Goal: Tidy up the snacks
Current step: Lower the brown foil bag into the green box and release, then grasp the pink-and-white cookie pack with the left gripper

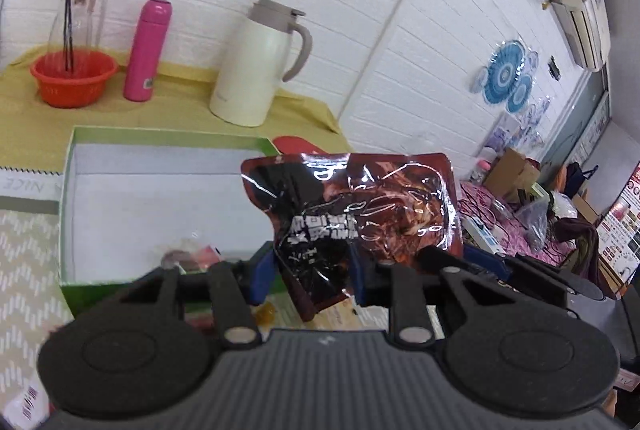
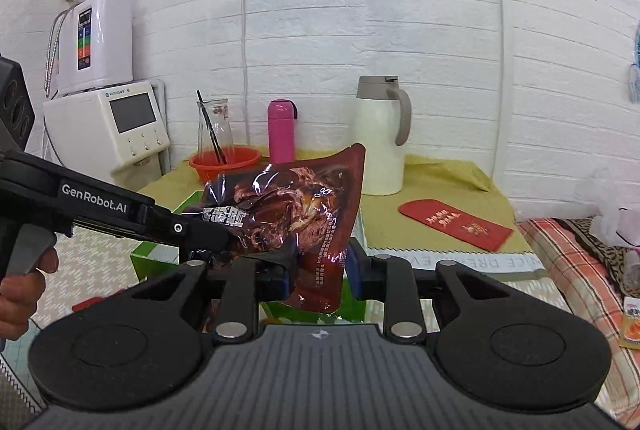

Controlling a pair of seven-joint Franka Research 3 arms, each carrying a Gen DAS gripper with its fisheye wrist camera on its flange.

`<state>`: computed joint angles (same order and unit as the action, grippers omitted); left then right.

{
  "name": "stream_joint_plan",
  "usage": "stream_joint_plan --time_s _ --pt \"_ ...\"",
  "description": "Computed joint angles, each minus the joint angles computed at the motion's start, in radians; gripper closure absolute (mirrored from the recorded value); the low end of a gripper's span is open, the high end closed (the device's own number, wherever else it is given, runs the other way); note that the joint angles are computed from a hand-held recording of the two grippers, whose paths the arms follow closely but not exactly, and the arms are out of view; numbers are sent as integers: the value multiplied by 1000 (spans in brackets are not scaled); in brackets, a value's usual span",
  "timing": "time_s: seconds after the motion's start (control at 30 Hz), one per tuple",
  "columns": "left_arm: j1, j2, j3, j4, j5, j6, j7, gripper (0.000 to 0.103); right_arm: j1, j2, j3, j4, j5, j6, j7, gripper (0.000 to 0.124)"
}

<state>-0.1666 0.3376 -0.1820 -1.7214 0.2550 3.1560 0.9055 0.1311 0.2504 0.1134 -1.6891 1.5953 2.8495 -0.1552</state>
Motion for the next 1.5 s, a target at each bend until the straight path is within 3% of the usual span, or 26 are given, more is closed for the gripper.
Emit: stream_joint_plan --time_s 0.17,0.3,0.53,0.7,0.73,0.77,0.8,0.83,0.9,0.93,1.0,1.03,1.13,1.27,1.5 --pt "99 100 -85 124 -73 -75 69 79 17 137 18 149 -186 22 187 77" --pt "137 193 -125 233 -142 -146 121 79 27 234 15 247 -361 13 359 77" --pt "115 300 -97 372 -188 -249 170 79 53 372 -21 397 -634 -36 622 77" --pt "100 331 -75 415 -201 -278 179 78 35 428 8 460 -744 -48 678 72" --pt "103 331 -79 411 -206 -269 182 68 21 434 31 463 -751 -39 654 61" --pt "93 325 -63 400 -207 -250 167 36 5 432 56 454 -756 -31 627 53" --pt "59 311 -12 379 -186 -217 114 24 -9 429 82 440 -761 -9 593 26" --pt "1 292 74 348 -143 -162 34 22 -26 423 113 421 -760 20 554 21" --pt "-66 265 176 308 -59 -92 -40 19 -93 404 224 367 -712 99 400 21" --pt "-108 251 233 291 -22 -78 -85 13 -116 395 257 346 -695 118 345 21" --pt "-216 229 378 265 53 -74 -199 13 -141 375 291 311 -668 140 281 21" --pt "-250 217 419 257 83 -92 -236 13 -155 368 312 298 -644 155 250 21" --pt "-260 178 422 219 131 -103 -283 13 -120 324 244 262 -669 126 330 21" --pt "-313 115 468 156 242 -106 -364 13 -152 251 258 200 -595 100 299 21" --pt "-422 -30 532 23 501 -112 -558 13 -225 52 288 23 -273 93 40 21"
